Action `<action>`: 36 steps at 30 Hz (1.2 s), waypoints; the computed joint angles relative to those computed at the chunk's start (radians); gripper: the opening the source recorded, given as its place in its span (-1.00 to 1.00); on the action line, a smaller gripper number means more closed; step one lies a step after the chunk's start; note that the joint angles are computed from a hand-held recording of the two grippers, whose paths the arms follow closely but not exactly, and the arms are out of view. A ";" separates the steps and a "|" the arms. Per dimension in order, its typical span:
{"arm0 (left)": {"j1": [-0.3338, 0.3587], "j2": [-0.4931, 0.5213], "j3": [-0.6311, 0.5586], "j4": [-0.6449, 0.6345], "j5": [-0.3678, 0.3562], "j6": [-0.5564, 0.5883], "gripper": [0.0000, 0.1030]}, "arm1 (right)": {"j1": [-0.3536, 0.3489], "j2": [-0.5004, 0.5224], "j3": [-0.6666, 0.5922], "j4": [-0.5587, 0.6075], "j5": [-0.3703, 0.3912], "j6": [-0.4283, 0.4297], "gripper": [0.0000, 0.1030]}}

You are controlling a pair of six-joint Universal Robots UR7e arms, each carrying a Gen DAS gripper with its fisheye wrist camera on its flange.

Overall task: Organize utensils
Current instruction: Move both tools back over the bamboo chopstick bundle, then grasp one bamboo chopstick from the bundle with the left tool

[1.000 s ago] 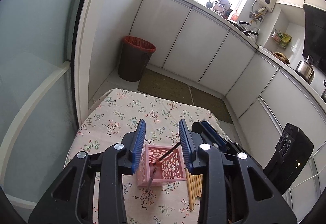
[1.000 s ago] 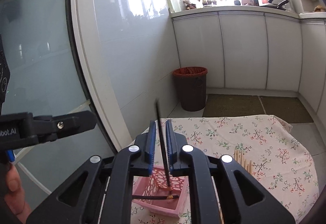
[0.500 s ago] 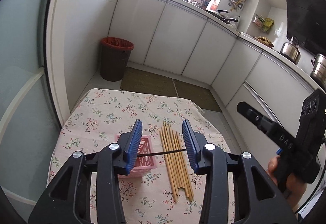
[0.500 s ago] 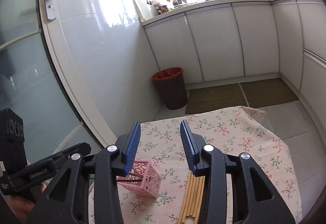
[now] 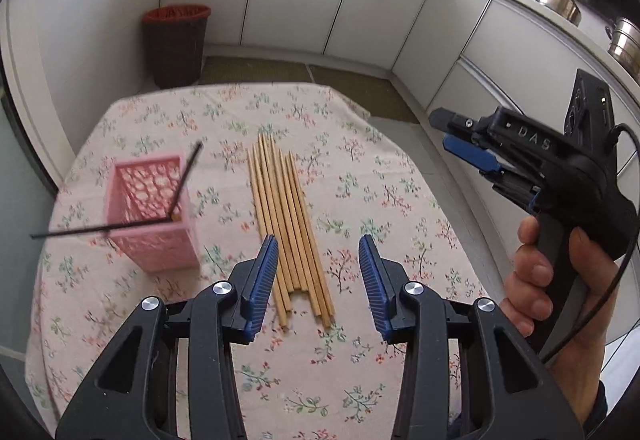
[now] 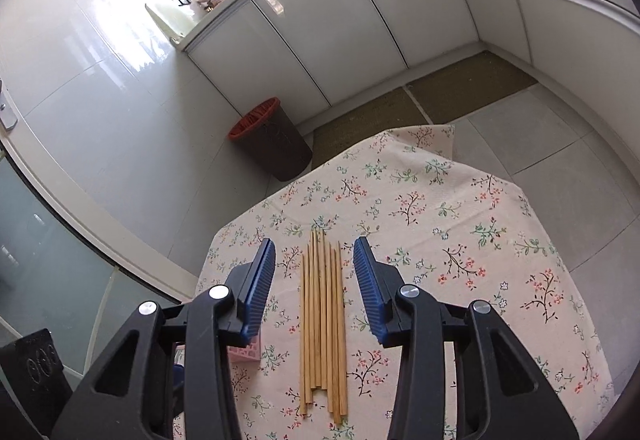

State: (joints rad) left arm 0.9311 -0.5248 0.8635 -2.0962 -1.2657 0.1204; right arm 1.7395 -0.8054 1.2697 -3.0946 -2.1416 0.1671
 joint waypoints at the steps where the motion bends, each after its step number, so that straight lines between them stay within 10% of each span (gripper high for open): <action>1: 0.004 0.016 -0.017 0.040 -0.003 -0.029 -0.22 | -0.004 -0.002 0.002 0.014 -0.003 0.009 -0.21; 20: 0.019 0.259 -0.230 0.060 0.184 -0.028 -0.61 | -0.032 -0.029 0.012 0.134 -0.055 0.074 -0.45; 36: 0.057 0.476 -0.651 0.298 0.177 -0.081 -0.72 | -0.044 -0.031 0.007 0.171 -0.012 0.099 -0.45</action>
